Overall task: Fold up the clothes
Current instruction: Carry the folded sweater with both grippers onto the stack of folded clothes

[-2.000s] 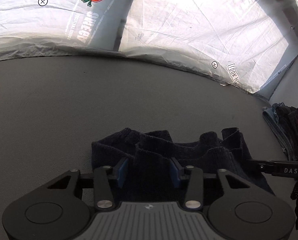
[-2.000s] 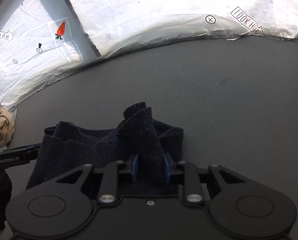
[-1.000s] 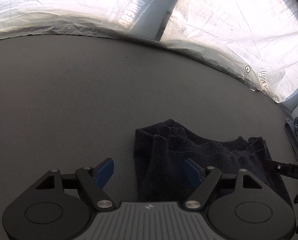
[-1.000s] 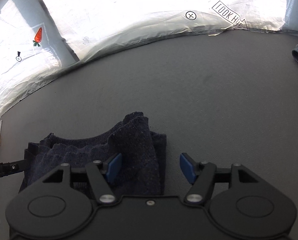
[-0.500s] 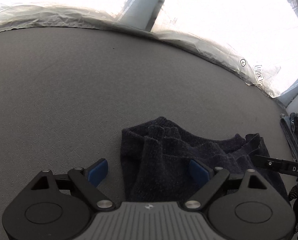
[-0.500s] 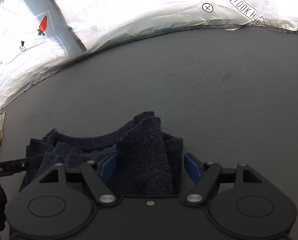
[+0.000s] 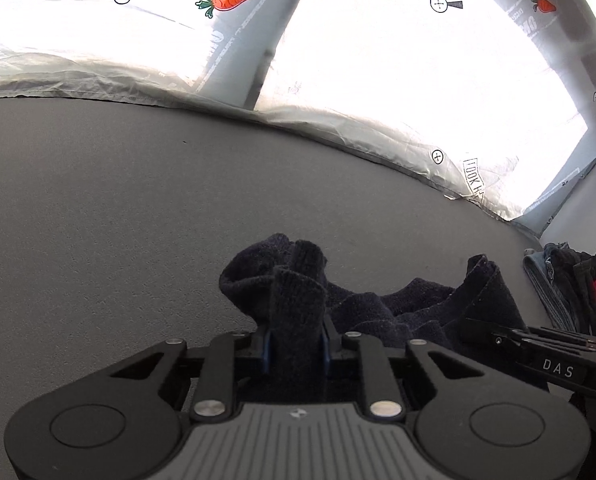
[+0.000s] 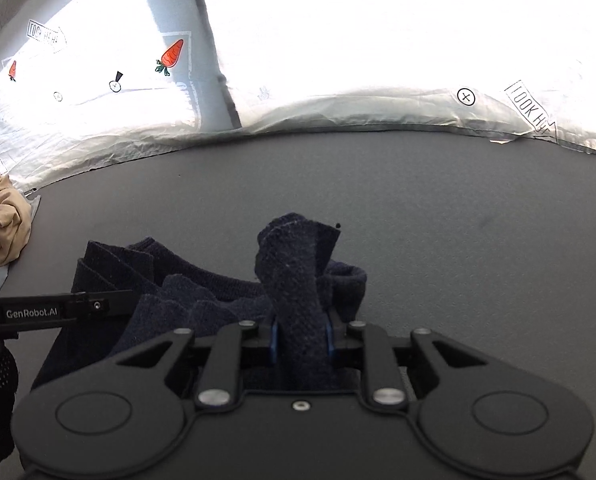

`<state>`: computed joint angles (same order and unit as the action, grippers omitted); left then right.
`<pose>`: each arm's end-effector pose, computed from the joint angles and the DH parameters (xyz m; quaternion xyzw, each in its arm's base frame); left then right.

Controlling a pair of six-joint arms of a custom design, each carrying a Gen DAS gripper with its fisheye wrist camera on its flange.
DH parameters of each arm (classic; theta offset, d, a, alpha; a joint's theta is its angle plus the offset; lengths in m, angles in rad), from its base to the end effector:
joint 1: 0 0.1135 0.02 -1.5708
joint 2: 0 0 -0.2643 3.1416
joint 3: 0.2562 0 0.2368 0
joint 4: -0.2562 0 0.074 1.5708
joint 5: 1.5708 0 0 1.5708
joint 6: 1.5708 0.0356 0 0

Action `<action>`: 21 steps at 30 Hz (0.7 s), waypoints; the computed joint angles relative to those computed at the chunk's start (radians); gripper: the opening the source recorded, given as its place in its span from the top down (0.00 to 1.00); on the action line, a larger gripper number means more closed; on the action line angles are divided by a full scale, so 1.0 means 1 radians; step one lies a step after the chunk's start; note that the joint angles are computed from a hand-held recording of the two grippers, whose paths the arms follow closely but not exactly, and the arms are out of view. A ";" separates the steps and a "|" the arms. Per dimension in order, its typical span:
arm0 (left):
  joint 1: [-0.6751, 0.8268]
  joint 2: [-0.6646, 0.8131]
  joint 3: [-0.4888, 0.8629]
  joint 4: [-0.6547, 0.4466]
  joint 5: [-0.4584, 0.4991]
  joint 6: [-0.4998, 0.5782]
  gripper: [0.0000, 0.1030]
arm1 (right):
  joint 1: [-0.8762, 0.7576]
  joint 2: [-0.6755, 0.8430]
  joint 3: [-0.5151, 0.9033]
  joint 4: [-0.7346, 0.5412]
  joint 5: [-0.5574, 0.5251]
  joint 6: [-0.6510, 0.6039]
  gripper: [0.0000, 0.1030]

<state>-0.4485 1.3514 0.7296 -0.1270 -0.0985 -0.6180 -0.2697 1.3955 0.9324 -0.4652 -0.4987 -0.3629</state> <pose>0.2392 -0.1112 0.2123 -0.0971 0.9107 -0.1640 0.3666 0.2636 -0.0552 0.2408 -0.1207 0.9149 0.1274 0.3636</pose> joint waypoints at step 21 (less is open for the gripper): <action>-0.643 -0.294 0.308 -0.116 -0.436 0.022 0.80 | -0.995 -0.386 0.468 -0.678 -0.699 -0.297 0.82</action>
